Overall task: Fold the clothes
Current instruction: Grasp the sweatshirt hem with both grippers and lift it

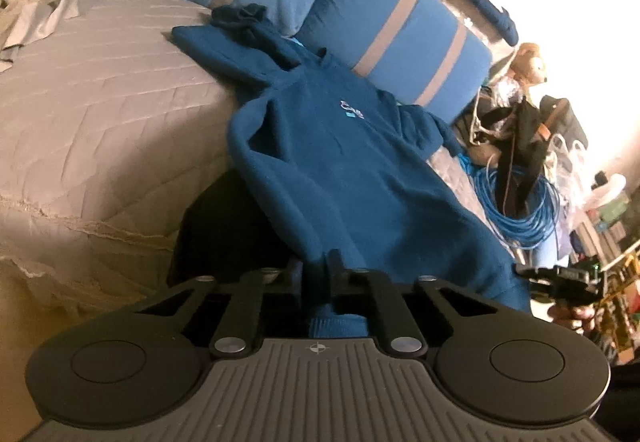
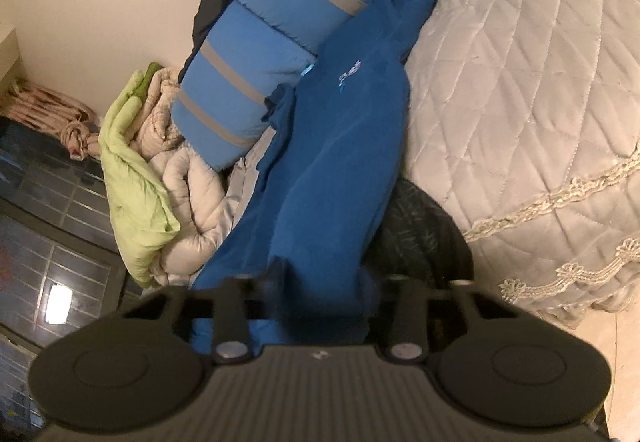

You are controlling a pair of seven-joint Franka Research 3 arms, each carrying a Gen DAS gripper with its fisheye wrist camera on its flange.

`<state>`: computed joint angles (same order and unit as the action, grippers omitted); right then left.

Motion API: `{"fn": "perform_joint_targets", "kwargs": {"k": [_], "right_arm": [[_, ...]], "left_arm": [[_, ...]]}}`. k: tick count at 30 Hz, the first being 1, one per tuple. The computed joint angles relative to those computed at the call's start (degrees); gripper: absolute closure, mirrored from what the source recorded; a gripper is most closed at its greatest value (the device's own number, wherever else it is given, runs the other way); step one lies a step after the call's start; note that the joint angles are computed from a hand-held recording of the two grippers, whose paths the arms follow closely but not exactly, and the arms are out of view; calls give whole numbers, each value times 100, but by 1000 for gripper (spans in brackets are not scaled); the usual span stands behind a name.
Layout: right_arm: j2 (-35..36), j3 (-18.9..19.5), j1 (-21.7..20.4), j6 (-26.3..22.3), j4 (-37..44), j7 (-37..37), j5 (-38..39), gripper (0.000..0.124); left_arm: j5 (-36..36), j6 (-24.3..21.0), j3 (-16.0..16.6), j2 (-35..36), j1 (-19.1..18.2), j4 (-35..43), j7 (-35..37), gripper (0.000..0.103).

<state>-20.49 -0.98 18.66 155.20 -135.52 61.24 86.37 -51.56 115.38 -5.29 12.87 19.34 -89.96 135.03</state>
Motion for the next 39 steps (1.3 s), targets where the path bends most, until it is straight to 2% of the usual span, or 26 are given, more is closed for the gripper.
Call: {"fn": "perform_joint_targets", "kwargs": {"k": [4, 8, 17, 22, 25, 29, 33, 34, 36, 37, 38, 39], "right_arm": [[-85, 125, -6, 283, 35, 376, -458, 112], [-272, 158, 73, 610, 53, 664, -944, 115], [-817, 249, 151, 1184, -79, 1696, -2378, 119], [-1192, 202, 295, 1214, -307, 2177, -2941, 119], [-1319, 280, 161, 975, -496, 2758, -3482, 119], [-1238, 270, 115, 709, -696, 3436, -3929, 119], [-1152, 183, 251, 658, -781, 3605, -4149, 118], [-1125, 150, 262, 610, -751, 3621, -4203, 112], [-1129, 156, 174, 477, -723, 3767, -4365, 101], [-1138, 205, 84, 431, -712, 3861, -4506, 76], [-1147, 294, -52, 407, -697, 3996, -4701, 67], [-1157, 380, -185, 385, -680, 4135, -4904, 47]], "left_arm": [[-147, -27, 6, -69, 40, -36, 145, 95], [-423, -98, 55, -126, 115, -10, 191, 95], [-860, 201, 260, -415, 200, -133, 145, 96], [-680, 297, 366, -562, 166, -332, 145, 96], [-327, 381, 372, -499, 76, -452, -59, 96], [56, 499, 341, -403, 16, -554, -233, 96], [83, 469, 332, -283, 102, -441, -305, 89], [125, 469, 329, -255, 123, -393, -310, 86], [243, 703, 312, -299, 119, -424, -291, 66], [273, 896, 308, -338, 111, -465, -244, 61], [266, 1029, 303, -359, 110, -474, -211, 56], [251, 1153, 300, -377, 109, -474, -185, 52]]}}
